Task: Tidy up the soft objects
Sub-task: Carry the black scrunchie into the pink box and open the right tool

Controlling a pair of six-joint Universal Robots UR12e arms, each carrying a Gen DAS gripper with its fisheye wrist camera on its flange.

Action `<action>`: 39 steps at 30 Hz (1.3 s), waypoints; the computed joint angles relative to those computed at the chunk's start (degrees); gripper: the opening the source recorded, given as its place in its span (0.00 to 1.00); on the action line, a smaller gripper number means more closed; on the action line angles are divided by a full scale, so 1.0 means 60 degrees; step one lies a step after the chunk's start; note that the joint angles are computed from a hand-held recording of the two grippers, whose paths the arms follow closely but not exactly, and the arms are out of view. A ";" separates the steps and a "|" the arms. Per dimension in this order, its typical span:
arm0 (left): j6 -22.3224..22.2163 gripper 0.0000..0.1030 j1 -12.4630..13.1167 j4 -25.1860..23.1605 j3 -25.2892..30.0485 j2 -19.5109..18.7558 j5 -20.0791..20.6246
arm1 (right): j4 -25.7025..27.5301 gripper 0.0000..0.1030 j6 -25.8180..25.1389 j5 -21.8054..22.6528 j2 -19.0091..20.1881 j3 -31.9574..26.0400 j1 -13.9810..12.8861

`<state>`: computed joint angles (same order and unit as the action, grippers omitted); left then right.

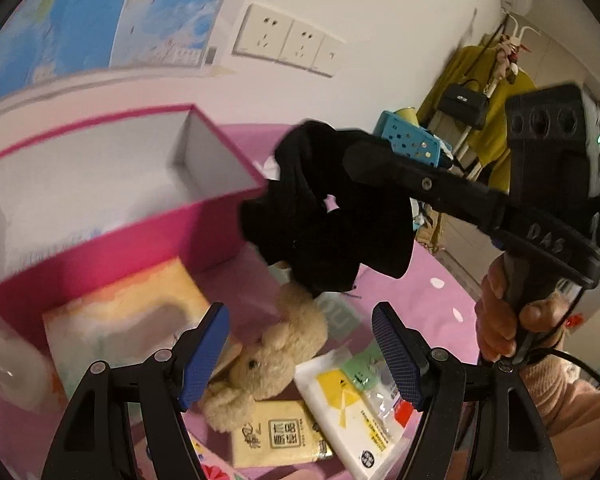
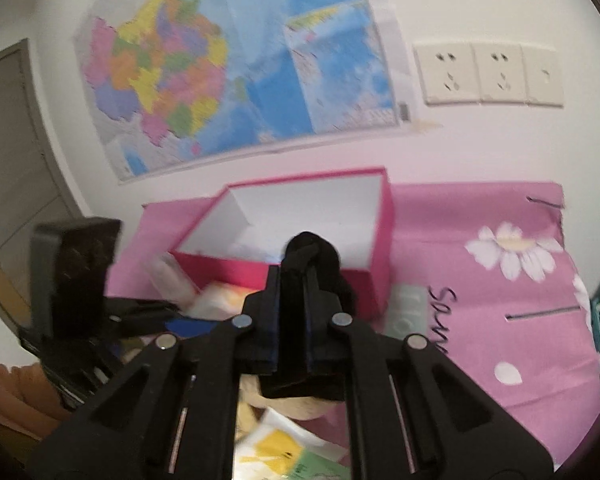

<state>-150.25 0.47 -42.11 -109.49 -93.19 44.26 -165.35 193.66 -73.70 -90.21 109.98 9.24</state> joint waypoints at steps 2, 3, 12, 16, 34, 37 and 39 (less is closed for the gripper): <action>0.0008 0.70 -0.0015 0.0259 -0.0025 0.0028 -0.0074 | -0.0104 0.10 -0.0051 0.0147 0.0046 -0.0093 0.0038; -0.0077 0.66 -0.0024 0.0487 -0.0047 0.0041 -0.0087 | -0.0169 0.10 -0.0065 0.0224 0.0084 -0.0152 0.0061; -0.0987 0.34 -0.0058 0.1798 0.0256 -0.0117 0.0294 | -0.0489 0.10 -0.0214 0.0598 0.0609 -0.0839 0.0229; -0.1441 0.28 -0.0146 0.2361 0.0543 -0.0316 0.0954 | -0.0653 0.10 -0.0141 0.0650 0.0903 -0.1165 0.0206; -0.2180 0.25 -0.0625 0.2064 0.1686 -0.1424 0.3668 | 0.0540 0.13 0.0259 0.0144 0.2097 -0.2089 -0.0026; -0.2152 0.34 -0.0634 0.1985 0.1644 -0.1412 0.3834 | 0.1318 0.19 -0.0042 -0.0876 0.2145 -0.2183 0.0119; -0.2139 0.42 -0.0589 0.2082 0.1551 -0.1352 0.3737 | 0.1746 0.26 -0.0141 -0.1425 0.2129 -0.2187 0.0190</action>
